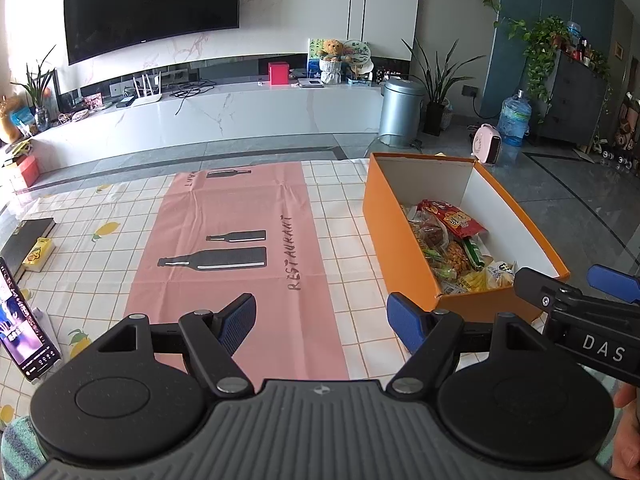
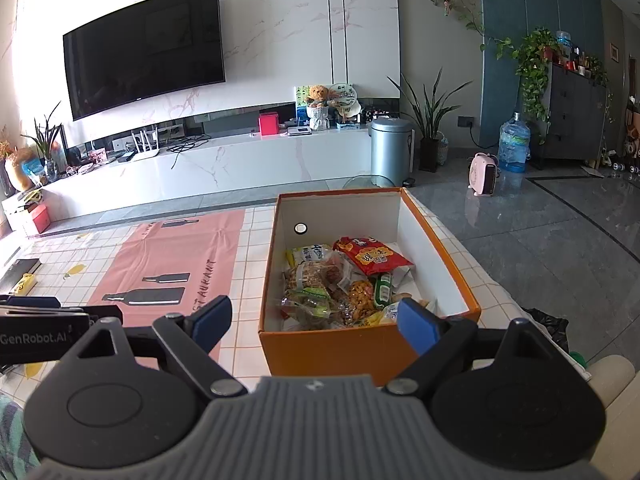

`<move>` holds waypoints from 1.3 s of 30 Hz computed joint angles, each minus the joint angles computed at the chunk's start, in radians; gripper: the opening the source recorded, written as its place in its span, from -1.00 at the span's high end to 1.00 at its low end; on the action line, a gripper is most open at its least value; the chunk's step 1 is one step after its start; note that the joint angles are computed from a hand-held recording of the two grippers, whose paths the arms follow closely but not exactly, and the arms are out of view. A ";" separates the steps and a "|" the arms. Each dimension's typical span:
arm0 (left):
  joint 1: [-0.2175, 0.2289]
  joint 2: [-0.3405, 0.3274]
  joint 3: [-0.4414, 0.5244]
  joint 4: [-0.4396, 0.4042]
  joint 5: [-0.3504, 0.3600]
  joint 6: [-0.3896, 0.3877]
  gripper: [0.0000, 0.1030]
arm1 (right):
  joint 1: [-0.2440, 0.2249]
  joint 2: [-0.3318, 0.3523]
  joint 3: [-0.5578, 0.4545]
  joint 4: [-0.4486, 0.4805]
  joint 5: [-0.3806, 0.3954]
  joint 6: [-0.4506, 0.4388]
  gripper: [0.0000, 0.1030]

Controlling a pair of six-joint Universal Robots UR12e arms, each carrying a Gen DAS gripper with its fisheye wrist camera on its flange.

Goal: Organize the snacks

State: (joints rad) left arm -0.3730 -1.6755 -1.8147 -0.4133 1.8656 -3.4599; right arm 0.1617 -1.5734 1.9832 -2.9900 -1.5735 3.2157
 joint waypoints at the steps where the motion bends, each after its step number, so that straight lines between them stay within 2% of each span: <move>1: 0.000 0.000 0.000 0.000 0.000 0.000 -0.70 | 0.000 0.000 0.000 -0.001 -0.001 0.000 -0.69; 20: 0.001 0.003 -0.003 0.000 0.010 -0.004 -0.70 | 0.005 -0.002 -0.002 -0.001 0.001 -0.017 -0.69; 39: 0.013 0.012 -0.014 0.014 -0.015 -0.008 -0.70 | 0.020 0.003 -0.010 0.001 -0.008 -0.047 -0.69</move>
